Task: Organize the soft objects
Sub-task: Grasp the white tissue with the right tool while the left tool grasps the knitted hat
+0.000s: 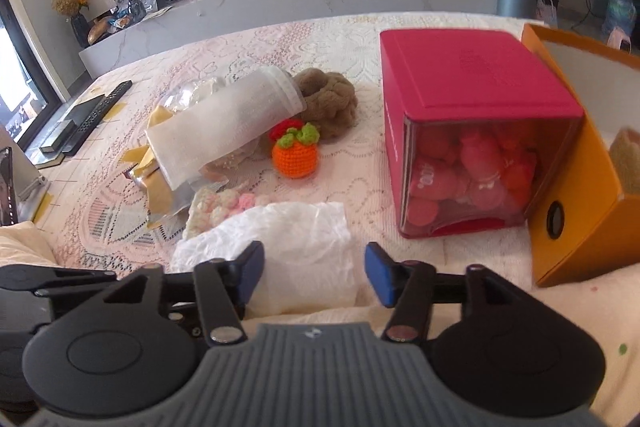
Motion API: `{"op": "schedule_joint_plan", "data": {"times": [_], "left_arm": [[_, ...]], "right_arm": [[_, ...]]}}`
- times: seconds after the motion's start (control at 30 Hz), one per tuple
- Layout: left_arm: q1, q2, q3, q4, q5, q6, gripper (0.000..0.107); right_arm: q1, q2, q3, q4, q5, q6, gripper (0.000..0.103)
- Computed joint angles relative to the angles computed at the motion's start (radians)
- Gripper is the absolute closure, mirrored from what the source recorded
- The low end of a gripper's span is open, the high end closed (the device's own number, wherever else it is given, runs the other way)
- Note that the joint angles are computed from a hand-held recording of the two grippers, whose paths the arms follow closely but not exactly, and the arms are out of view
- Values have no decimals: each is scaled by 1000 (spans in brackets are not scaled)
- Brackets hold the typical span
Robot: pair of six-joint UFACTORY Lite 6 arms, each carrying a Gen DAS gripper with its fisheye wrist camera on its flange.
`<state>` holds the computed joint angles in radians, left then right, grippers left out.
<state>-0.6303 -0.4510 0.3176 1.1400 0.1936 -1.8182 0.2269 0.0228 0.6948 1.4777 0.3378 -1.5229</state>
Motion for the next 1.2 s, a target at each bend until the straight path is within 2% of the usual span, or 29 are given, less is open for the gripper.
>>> {"op": "schedule_joint_plan", "data": {"times": [0.07, 0.1, 0.17, 0.23, 0.33, 0.5, 0.53, 0.67, 0.7, 0.8, 0.93, 1.03, 1.1, 1.2], "left_arm": [[10, -9, -7, -51, -18, 54, 83], [9, -3, -5, -73, -23, 82, 83], [-12, 15, 4, -65, -11, 71, 83], [-6, 19, 5, -92, -22, 102, 83], [-7, 1, -5, -125, -34, 133, 83], [-31, 7, 0, -118, -17, 97, 79], [-34, -13, -8, -171, -8, 149, 73], [-86, -78, -22, -239, 62, 192, 50], [-95, -100, -29, -260, 76, 210, 48], [-130, -193, -54, -290, 148, 212, 42], [-130, -289, -76, -269, 247, 142, 40], [-42, -181, -26, -276, 240, 132, 39], [8, -105, -2, -237, 208, 85, 39], [76, -7, 30, -192, 160, 32, 37]], "right_arm": [[-8, 25, 14, -13, 38, 30, 28], [-8, 46, 29, -35, 56, 62, 20], [-3, 103, 66, -82, 98, 135, 14], [17, 143, 87, -120, 100, 200, 12], [37, 159, 82, -89, 69, 170, 11], [42, 151, 73, -121, 44, 190, 26], [40, 143, 66, -123, 42, 185, 28], [17, 122, 51, -164, 40, 217, 49], [4, 125, 54, -180, 51, 229, 56], [-34, 103, 43, -190, 79, 241, 65], [-65, -22, -21, -151, 53, 186, 68], [-33, -85, -51, -22, -48, 15, 68], [-35, -41, -18, 0, -42, -12, 68], [-6, 42, 18, 133, -62, -156, 68]]}}
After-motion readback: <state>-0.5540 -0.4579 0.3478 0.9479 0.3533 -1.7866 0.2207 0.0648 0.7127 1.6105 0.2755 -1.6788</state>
